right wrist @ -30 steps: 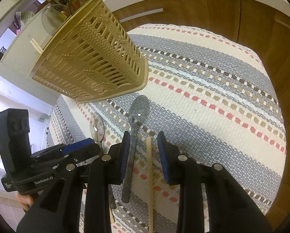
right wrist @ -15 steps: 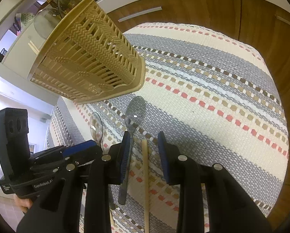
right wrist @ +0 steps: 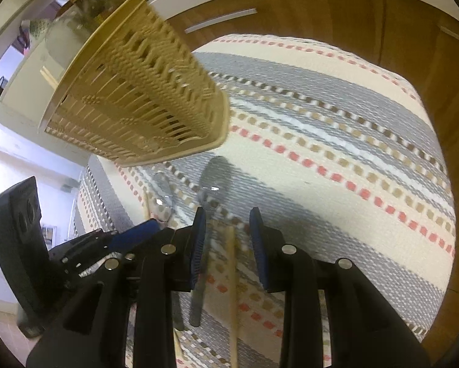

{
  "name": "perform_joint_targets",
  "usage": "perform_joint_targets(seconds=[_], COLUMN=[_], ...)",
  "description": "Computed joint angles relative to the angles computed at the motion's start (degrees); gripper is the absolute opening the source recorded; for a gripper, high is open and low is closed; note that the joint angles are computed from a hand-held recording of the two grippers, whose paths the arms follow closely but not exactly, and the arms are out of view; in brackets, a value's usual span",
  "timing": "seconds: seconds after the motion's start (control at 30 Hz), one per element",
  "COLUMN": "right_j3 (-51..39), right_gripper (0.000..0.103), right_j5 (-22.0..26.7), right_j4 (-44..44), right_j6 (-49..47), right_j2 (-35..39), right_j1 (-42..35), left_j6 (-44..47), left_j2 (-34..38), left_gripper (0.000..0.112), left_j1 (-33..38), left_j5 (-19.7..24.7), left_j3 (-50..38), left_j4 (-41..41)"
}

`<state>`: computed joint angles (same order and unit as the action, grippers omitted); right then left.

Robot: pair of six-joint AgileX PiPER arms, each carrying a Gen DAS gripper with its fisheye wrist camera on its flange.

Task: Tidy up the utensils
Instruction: 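Lower the left tool to a clear spoon while the right tool reaches a clear knife, then grasp the clear spoon with the left tool while the right tool grasps the clear knife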

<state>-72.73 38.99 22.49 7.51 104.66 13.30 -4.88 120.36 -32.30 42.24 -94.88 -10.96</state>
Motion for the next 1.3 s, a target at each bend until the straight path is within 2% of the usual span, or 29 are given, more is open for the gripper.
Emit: perform_joint_targets(seconds=[0.03, 0.1, 0.2, 0.37, 0.47, 0.53, 0.57, 0.67, 0.9, 1.0, 1.03, 1.1, 1.17, 1.23, 1.3], right_j3=[-1.0, -3.3, -6.8, -12.1, -13.6, -15.8, -16.9, -18.3, -13.9, -12.3, -10.7, -7.0, -3.4, -0.5, 1.6], right_gripper=[0.026, 0.026, 0.026, 0.026, 0.026, 0.02, 0.014, 0.011, 0.008, 0.007, 0.006, 0.003, 0.001, 0.001, 0.001], right_j5=[0.6, 2.2, 4.4, 7.7, 8.7, 11.1, 12.4, 14.0, 10.1, 8.9, 8.1, 5.7, 2.3, 0.5, -0.7], right_j4=[-0.3, -1.2, -4.2, -10.1, -15.4, -21.6, -24.3, -25.2, -15.2, -13.6, -12.8, -9.9, -7.0, -8.9, -5.9], right_j6=[0.4, 1.2, 3.6, 9.4, 12.9, 17.3, 18.7, 18.7, 11.6, 9.6, 8.3, 4.5, 0.6, 1.2, -1.9], right_j2=[0.7, 2.1, 4.5, 8.2, 9.3, 10.4, 11.0, 11.6, 9.2, 8.2, 7.1, 4.6, 1.9, -0.6, -1.7], right_j1=[0.4, 1.1, 2.9, 5.8, 7.9, 10.3, 11.3, 11.7, 7.3, 6.1, 5.3, 3.4, 2.0, 2.4, 1.3], left_j6=[-0.8, 4.5, 10.8, 16.1, 22.2, 24.5, 24.5, 22.7, 18.0, 12.7, 10.7, 8.6, 8.1, 10.5, 9.1], left_j2=[0.1, -0.4, -0.9, -1.8, -1.4, -0.9, -0.5, 0.5, 5.0, 6.3, 6.1, 5.6, 4.5, 2.4, 1.0], left_gripper=[0.011, 0.008, 0.005, 0.004, 0.003, 0.003, 0.004, 0.005, 0.017, 0.017, 0.007, 0.007, 0.005, 0.0, 0.0], left_j1=[-0.3, 1.6, 4.4, 7.9, 11.6, 13.1, 13.2, 12.6, 10.1, 5.9, 4.7, 3.0, 2.4, 2.4, 2.0], left_j5=[-0.1, -0.9, 0.1, 0.4, 2.9, 5.5, 6.3, 7.9, 11.6, 10.3, 9.5, 7.4, 4.7, -0.4, -3.7], left_j3=[-0.2, 1.4, 2.5, 4.6, 5.6, 5.2, 4.6, 2.1, -7.0, -10.2, -10.3, -9.2, -7.0, -2.7, 0.0], left_j4=[0.7, -4.5, -11.1, -16.5, -23.1, -25.9, -25.9, -23.7, -18.6, -11.5, -8.4, -5.2, -4.8, -8.0, -7.1])
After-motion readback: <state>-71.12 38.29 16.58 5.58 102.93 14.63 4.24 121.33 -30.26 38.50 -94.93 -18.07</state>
